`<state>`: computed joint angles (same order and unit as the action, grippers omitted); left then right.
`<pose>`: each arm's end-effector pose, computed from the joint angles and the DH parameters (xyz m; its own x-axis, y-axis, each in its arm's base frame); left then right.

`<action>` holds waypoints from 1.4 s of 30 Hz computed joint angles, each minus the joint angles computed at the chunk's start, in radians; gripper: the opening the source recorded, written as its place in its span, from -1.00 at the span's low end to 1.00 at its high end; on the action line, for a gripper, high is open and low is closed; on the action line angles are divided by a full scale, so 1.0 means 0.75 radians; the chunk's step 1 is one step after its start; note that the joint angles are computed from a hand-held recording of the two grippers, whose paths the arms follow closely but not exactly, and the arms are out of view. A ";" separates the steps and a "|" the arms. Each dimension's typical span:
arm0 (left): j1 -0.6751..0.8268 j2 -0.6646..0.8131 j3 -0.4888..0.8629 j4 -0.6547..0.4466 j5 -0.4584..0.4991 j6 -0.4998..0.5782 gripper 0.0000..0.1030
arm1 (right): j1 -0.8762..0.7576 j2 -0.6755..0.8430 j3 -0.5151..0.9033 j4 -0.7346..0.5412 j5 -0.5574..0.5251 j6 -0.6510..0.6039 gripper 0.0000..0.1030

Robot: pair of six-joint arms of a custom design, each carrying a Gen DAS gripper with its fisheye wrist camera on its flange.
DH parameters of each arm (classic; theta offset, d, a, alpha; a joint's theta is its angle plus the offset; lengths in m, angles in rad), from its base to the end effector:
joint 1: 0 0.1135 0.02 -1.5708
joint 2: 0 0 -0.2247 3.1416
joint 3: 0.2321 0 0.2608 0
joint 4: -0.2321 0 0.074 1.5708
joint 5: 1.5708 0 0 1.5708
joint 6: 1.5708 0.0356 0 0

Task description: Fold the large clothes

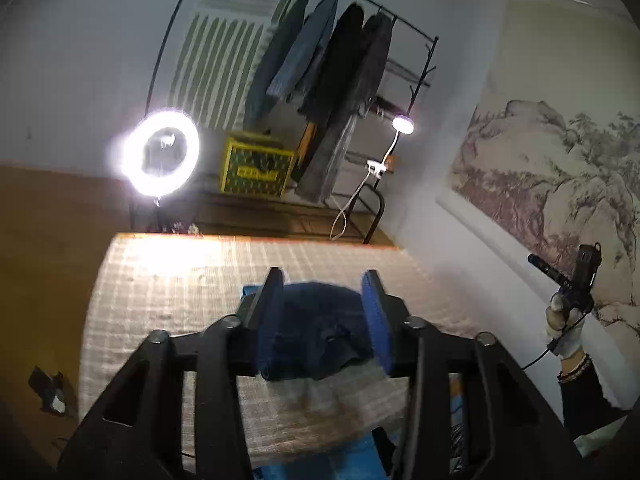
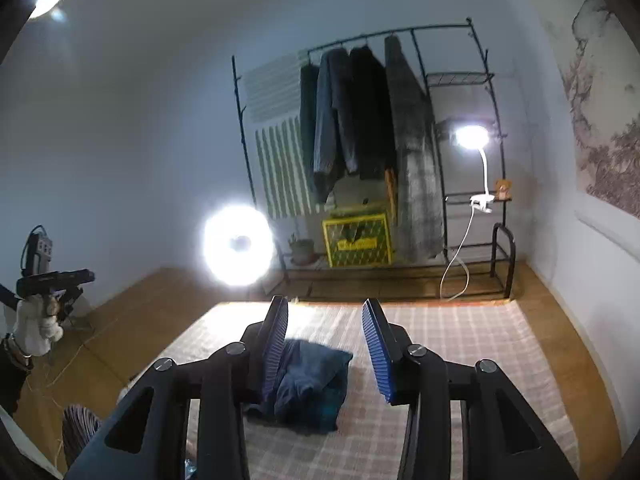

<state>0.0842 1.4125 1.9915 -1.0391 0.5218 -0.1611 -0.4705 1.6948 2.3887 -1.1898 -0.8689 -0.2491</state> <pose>0.2587 0.0040 0.4779 -0.4964 -0.1814 -0.8489 0.2963 0.8837 -0.3622 0.2707 -0.1072 0.4988 -0.3356 -0.0079 -0.9420 -0.4011 0.9060 0.1353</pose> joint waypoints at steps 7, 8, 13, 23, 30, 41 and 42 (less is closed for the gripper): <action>-0.019 -0.018 -0.174 0.077 0.020 -0.077 0.24 | 0.019 0.063 -0.018 -0.004 -0.018 0.064 0.14; -0.024 -0.021 -0.253 0.130 0.029 -0.102 0.24 | 0.032 0.047 -0.083 0.008 -0.016 0.073 0.19; -0.072 0.237 -0.437 0.369 0.037 -0.243 0.25 | 0.188 0.054 -0.419 0.191 0.049 0.178 0.39; -0.115 0.961 -0.115 0.482 0.028 -0.409 0.28 | 0.480 0.466 -0.396 0.290 0.259 0.322 0.63; -0.113 1.302 0.138 0.507 0.198 -0.545 0.28 | 0.515 0.867 -0.087 0.196 0.196 0.492 0.63; -0.149 1.132 -0.062 0.660 0.302 -0.560 -0.89 | 0.564 1.032 0.180 0.062 0.130 0.474 -0.89; -0.143 1.068 -0.136 0.692 0.311 -0.550 -0.89 | 0.540 0.939 0.073 0.104 0.089 0.463 -0.89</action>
<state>-0.0230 2.2133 1.8896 -0.5198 0.7552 -0.5737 -0.0658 2.3994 2.4431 -1.1118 -0.8021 0.0978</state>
